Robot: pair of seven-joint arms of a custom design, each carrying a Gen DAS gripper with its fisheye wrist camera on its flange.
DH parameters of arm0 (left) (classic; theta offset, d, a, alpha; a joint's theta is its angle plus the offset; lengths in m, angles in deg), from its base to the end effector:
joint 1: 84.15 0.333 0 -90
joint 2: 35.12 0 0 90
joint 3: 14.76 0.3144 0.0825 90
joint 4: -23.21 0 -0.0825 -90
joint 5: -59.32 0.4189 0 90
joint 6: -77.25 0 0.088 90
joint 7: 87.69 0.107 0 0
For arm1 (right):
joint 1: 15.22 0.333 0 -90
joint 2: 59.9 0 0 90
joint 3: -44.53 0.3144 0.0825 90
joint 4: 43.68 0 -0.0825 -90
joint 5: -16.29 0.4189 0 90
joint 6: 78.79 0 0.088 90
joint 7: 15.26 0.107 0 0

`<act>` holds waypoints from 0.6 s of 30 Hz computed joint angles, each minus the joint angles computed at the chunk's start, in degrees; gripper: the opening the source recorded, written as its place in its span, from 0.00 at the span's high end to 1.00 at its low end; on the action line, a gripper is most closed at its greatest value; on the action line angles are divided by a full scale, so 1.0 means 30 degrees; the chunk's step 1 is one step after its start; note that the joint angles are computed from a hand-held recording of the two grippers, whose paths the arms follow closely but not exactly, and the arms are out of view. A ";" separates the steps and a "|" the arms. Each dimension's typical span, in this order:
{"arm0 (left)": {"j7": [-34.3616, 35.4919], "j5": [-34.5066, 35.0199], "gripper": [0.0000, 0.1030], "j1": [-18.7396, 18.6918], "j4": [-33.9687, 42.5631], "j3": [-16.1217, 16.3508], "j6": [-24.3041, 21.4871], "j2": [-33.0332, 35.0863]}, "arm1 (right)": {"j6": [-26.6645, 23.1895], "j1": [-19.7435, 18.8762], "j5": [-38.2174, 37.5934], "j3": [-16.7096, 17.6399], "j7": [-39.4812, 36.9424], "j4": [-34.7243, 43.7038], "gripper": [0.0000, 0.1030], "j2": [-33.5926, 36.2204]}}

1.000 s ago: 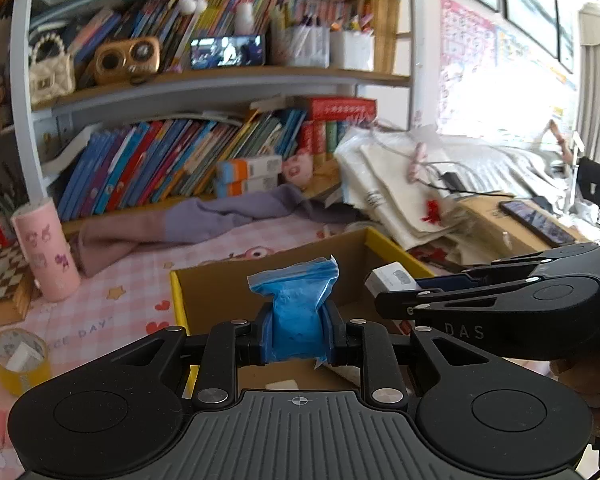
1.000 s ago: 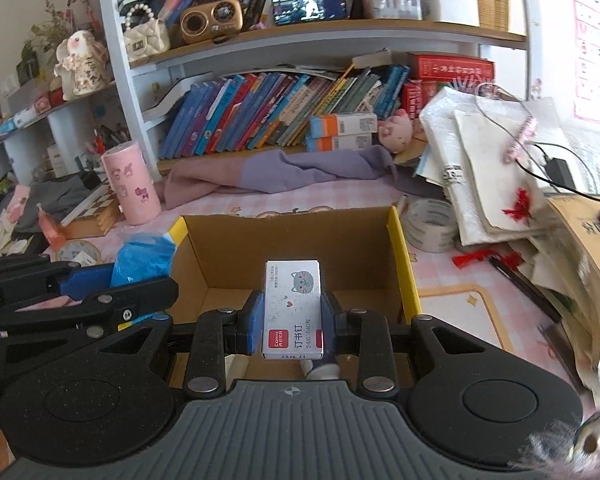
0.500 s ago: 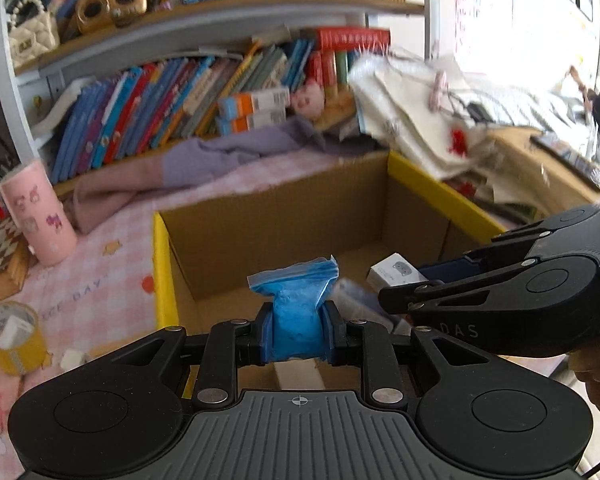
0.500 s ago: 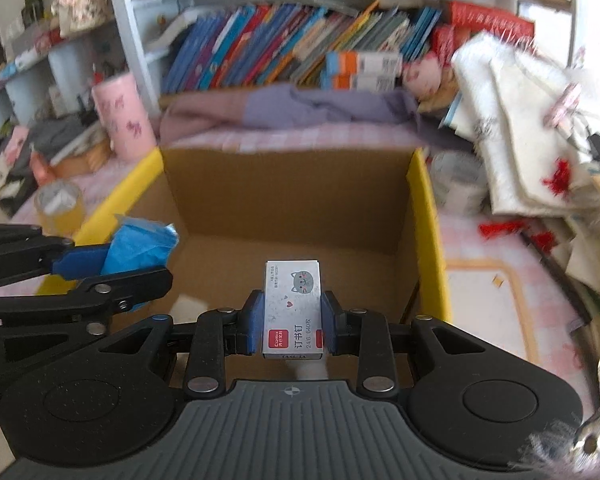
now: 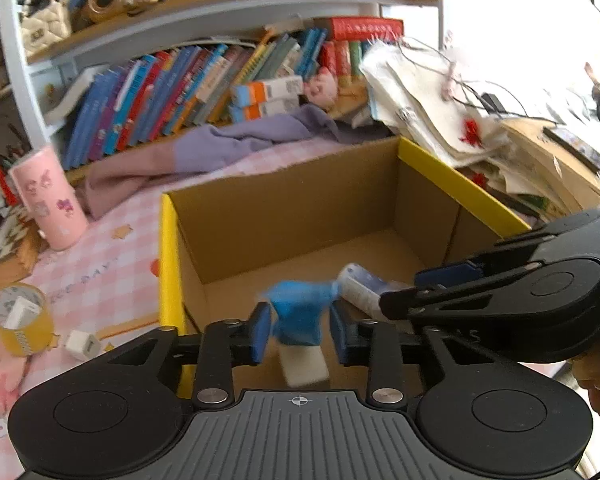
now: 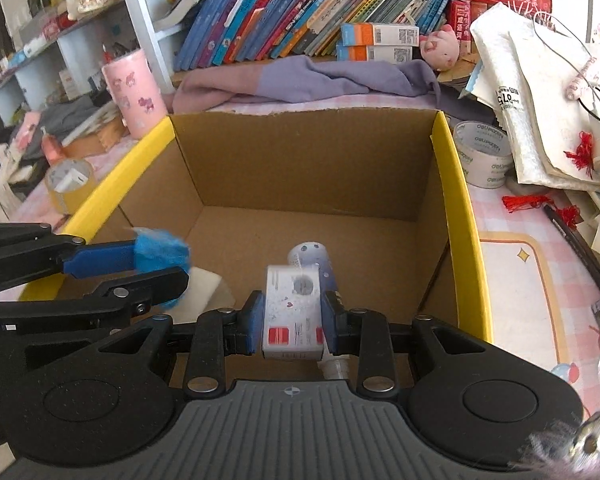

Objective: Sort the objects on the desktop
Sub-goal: 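Open the left tool to drop the cloth while the right tool releases the box inside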

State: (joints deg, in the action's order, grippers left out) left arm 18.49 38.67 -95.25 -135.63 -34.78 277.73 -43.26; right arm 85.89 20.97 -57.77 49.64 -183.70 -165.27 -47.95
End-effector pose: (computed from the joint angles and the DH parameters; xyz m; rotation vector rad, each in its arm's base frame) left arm 0.4044 -0.1925 0.3236 -1.3110 2.0876 -0.8750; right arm 0.4221 0.4420 0.3204 -1.8168 1.6066 -0.4533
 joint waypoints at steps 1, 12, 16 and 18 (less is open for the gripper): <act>-0.0132 0.0076 0.63 -0.0048 -0.0065 0.0062 0.0185 -0.0054 | 0.0042 0.0037 -0.0265 -0.0056 0.0330 -0.0006 0.72 -0.0055; -0.0482 -0.1004 0.46 -0.0460 -0.1320 -0.0241 0.2036 -0.1318 | -0.1360 -0.0118 -0.3315 0.0733 0.3923 -0.0731 0.65 -0.1303; -0.1015 -0.1136 0.42 -0.0546 -0.1857 -0.0284 0.2592 -0.1843 | -0.3090 0.0001 -0.4526 0.1345 0.5391 -0.1187 0.65 -0.1937; -0.1387 -0.1090 0.41 -0.0622 -0.2177 -0.0243 0.2826 -0.2132 | -0.3726 0.0005 -0.4830 0.1641 0.5895 -0.1424 0.64 -0.2221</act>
State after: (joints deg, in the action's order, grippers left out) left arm 14.33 35.40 -97.12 -142.16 -35.51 286.21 -49.66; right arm 74.72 20.98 -72.26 54.56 -166.02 -169.54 -54.62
